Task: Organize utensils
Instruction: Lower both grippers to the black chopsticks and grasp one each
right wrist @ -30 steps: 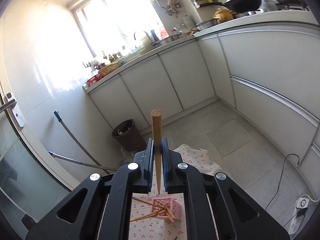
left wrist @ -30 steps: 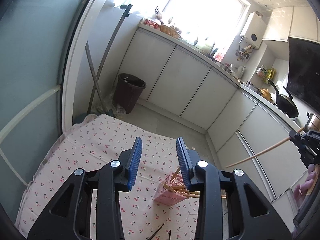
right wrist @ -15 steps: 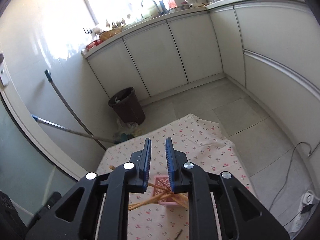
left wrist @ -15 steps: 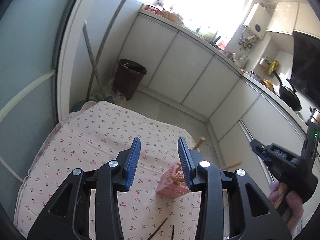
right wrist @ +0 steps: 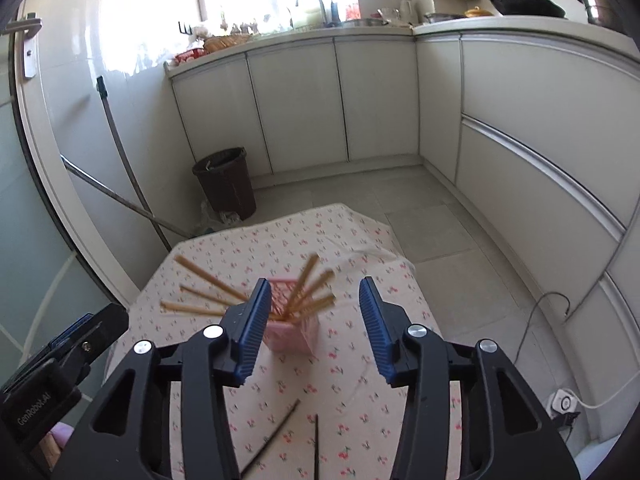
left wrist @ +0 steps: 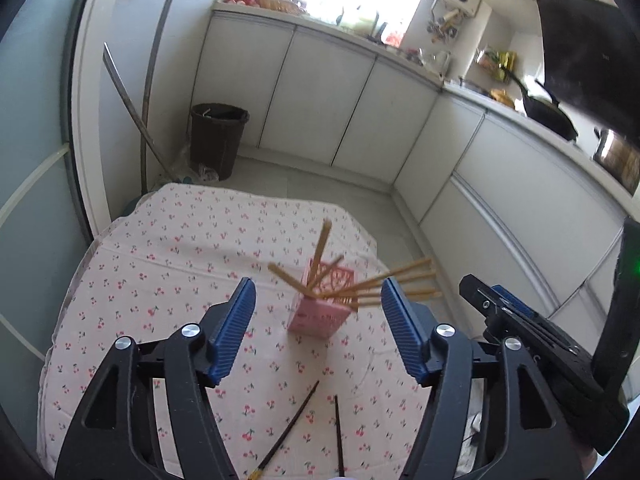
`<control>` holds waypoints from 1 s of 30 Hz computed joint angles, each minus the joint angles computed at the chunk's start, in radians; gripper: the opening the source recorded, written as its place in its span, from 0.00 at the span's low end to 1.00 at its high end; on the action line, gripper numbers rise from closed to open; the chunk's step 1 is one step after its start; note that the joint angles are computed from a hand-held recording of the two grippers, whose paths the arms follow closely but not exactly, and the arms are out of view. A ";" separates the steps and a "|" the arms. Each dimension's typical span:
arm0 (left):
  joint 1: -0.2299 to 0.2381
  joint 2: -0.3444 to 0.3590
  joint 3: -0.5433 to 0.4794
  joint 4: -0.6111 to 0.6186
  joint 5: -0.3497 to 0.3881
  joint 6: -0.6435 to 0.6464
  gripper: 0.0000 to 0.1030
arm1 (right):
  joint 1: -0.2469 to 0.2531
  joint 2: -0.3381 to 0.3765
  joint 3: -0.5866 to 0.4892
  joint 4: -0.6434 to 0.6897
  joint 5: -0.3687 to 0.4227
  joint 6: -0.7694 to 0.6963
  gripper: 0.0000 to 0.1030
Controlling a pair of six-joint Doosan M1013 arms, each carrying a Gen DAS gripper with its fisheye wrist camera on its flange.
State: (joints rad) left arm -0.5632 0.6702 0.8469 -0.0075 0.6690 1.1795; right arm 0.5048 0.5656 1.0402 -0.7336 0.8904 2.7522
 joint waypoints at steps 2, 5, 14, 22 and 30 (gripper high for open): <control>-0.005 -0.007 0.023 0.024 -0.005 -0.010 0.66 | 0.003 -0.013 0.029 -0.001 0.006 0.023 0.52; -0.013 -0.009 0.046 0.043 0.009 -0.010 0.75 | 0.006 -0.032 0.076 -0.004 0.019 0.051 0.66; -0.009 0.030 0.026 -0.033 0.158 0.030 0.93 | 0.002 -0.061 0.179 0.066 0.063 0.061 0.88; 0.025 0.240 -0.245 -0.173 0.620 0.043 0.93 | -0.043 -0.059 0.255 0.321 0.103 -0.047 0.92; -0.035 0.321 -0.369 0.005 0.670 0.173 0.91 | -0.110 -0.099 0.346 0.637 -0.063 -0.066 0.92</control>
